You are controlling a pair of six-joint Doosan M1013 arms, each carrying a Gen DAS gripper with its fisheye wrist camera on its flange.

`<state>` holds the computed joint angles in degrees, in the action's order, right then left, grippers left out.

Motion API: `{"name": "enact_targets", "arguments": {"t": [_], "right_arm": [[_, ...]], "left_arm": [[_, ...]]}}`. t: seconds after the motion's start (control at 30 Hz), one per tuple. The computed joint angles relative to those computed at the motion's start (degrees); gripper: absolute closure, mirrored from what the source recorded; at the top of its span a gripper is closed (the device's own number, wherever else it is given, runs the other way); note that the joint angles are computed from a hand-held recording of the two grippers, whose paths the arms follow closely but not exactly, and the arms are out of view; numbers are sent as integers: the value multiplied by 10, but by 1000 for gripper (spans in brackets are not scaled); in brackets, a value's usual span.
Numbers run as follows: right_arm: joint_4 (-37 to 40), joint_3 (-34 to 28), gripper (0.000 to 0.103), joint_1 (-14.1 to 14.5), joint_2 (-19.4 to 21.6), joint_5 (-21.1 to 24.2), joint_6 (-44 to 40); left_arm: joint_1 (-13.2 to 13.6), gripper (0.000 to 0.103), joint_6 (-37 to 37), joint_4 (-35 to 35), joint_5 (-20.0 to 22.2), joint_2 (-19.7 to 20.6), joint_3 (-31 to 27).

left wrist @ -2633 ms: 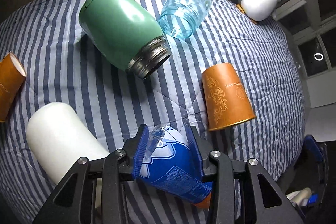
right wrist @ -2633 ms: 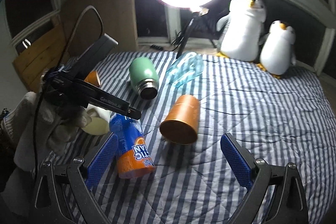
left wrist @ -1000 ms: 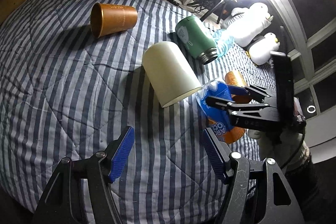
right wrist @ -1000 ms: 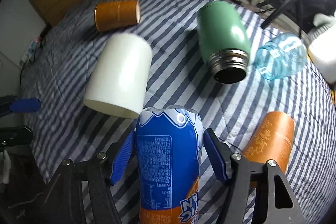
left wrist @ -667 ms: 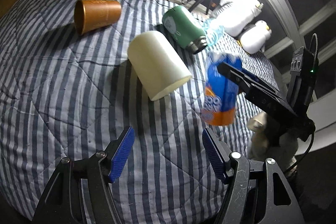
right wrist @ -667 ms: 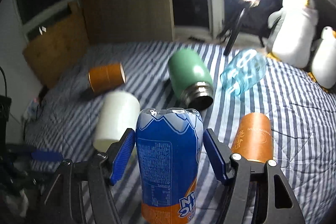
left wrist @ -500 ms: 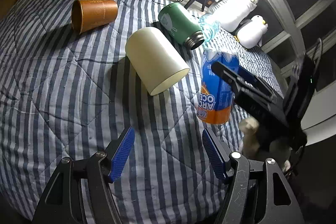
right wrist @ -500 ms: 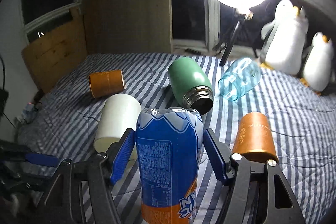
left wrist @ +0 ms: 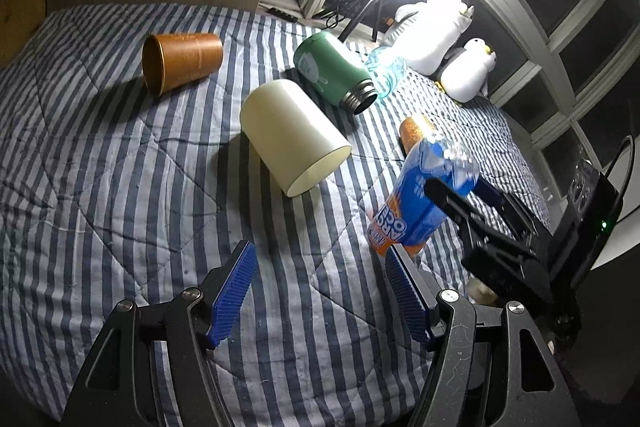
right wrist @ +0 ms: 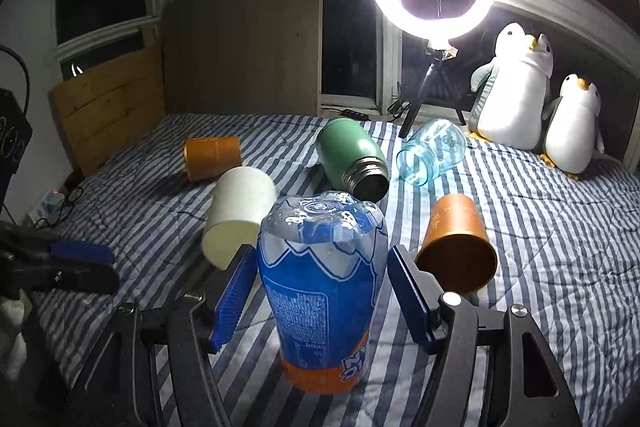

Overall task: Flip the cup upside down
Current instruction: 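Lower the bottle upright onto the bed with the right tool and open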

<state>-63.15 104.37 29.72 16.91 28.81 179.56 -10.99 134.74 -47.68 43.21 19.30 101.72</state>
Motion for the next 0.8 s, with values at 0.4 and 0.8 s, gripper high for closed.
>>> {"name": "enact_targets", "arguments": {"t": [0.4, 0.8], "right_arm": [[-51, 28, 23, 14, -26, 6, 71], [-100, 46, 21, 55, -58, 108, 140]], "left_arm": [[-22, 33, 46, -8, -83, -33, 32], [-42, 21, 181, -134, -219, -90, 99]]}}
